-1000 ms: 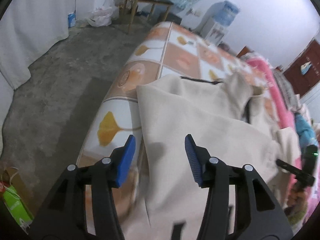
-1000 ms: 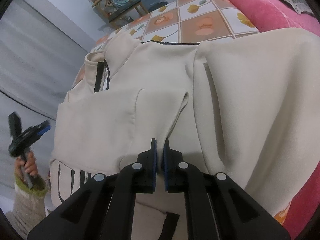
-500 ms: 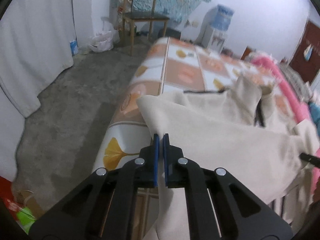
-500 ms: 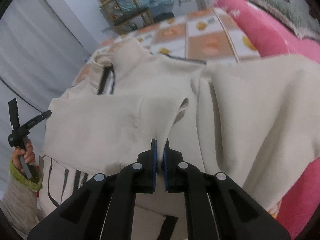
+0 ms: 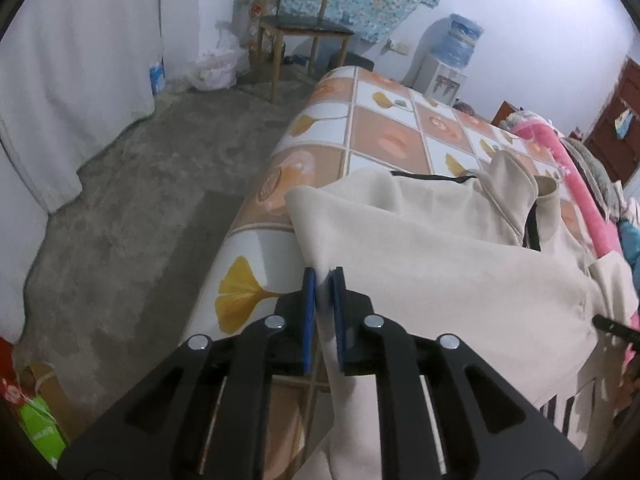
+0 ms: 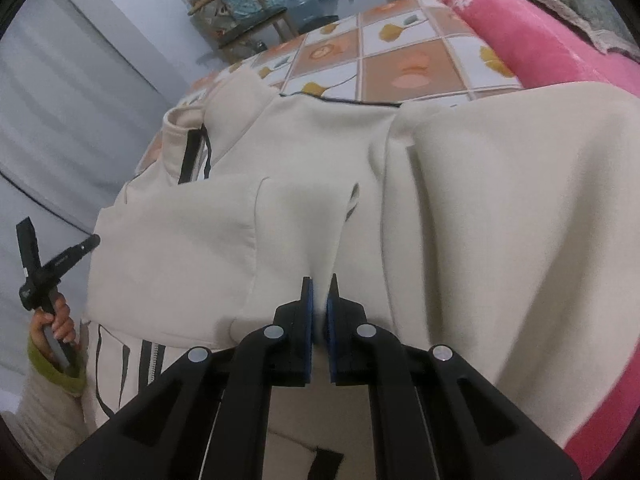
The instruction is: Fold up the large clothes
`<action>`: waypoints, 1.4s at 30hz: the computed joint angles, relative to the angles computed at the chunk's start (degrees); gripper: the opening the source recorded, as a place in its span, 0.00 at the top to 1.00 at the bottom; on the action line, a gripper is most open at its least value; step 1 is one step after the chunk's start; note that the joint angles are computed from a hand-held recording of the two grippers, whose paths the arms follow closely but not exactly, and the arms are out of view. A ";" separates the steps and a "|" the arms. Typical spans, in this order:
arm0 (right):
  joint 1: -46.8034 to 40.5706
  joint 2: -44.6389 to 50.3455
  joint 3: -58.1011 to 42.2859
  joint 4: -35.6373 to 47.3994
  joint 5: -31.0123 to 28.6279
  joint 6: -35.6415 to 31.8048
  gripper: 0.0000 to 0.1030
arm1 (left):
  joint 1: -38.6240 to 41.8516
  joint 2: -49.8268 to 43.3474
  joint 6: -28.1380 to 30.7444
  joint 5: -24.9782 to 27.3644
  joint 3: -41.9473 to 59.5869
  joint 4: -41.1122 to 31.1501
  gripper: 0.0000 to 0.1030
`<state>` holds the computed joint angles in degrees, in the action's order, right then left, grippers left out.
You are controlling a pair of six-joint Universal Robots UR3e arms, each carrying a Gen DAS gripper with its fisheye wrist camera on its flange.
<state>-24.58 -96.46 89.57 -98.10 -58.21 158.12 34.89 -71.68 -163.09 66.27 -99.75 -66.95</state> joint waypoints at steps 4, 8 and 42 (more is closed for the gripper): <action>0.50 -0.60 -0.40 -0.55 -1.51 0.40 0.94 | 1.14 3.60 2.06 -1.28 0.28 -0.23 0.78; 1.54 -1.23 0.28 -2.26 -3.76 2.03 0.94 | 3.20 7.10 6.98 -6.28 3.24 -7.98 0.78; 21.50 2.38 -0.59 -10.87 -25.59 3.50 0.30 | -22.39 8.16 4.36 16.78 -5.32 -5.39 0.16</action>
